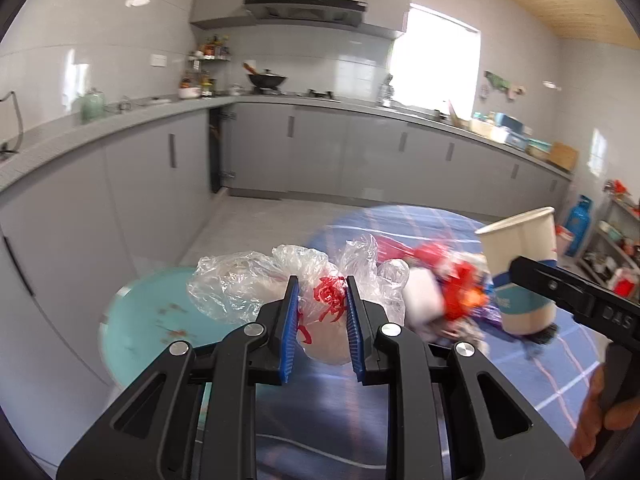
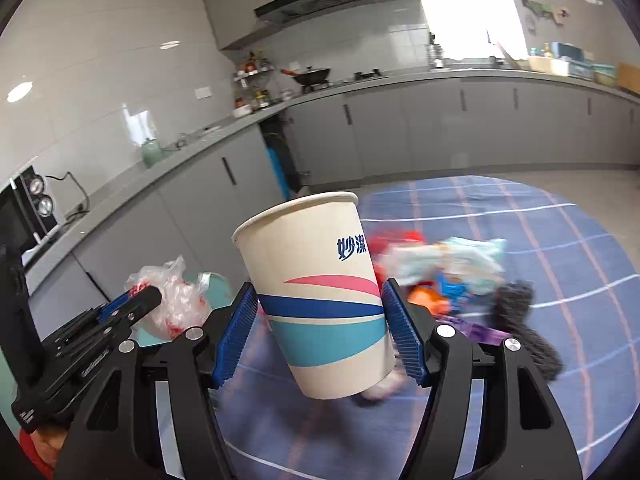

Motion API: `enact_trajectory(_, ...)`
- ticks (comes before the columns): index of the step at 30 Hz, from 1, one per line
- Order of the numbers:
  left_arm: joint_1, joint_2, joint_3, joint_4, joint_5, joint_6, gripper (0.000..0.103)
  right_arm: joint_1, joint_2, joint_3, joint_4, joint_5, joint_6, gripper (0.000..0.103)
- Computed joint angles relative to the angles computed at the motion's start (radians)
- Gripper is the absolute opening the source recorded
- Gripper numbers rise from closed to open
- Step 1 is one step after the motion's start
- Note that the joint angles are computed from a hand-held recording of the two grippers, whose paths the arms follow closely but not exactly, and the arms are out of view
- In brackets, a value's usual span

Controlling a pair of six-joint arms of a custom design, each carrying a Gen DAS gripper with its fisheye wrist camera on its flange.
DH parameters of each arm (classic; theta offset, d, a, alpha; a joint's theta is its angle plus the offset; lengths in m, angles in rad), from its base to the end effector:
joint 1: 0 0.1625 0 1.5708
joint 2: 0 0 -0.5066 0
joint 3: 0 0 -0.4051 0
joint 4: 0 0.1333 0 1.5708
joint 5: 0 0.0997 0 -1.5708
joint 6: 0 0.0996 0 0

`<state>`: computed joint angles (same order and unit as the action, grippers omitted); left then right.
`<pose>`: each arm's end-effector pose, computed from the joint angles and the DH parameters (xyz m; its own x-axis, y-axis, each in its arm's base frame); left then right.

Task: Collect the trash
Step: 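Carry the bag and cup to the teal bin and open both grippers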

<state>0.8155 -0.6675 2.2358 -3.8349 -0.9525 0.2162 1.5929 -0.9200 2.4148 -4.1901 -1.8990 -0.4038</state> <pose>-0.2225 -0.5150 0.0726 -0.7154 0.4013 -0.5721 0.6958 0.4840 -0.5306 0.1115 -0.4634 0.2109 -0.8724 0.0785 0.4824 -0.3831 0.5028 -0.7748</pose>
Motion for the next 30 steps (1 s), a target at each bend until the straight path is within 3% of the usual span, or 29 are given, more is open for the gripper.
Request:
enact_trajectory(7,0.053,-0.055,-0.039,0.019,0.103,0.086,0.022,0.078,0.065,-0.099,0.111,0.01,0.029,0.065)
enact_trajectory(16,0.167,-0.111,-0.07,0.136,0.107,-0.022,0.022,0.138,0.188,-0.262,0.294,-0.013,0.056,0.065)
enact_trajectory(23,0.233,-0.122,-0.098,0.228,0.096,-0.085,0.022,0.121,0.244,-0.353,0.449,-0.005,0.174,0.065)
enact_trajectory(30,0.262,-0.095,-0.134,0.273,0.106,-0.097,0.022,0.101,0.281,-0.411,0.53,0.013,0.235,0.066)
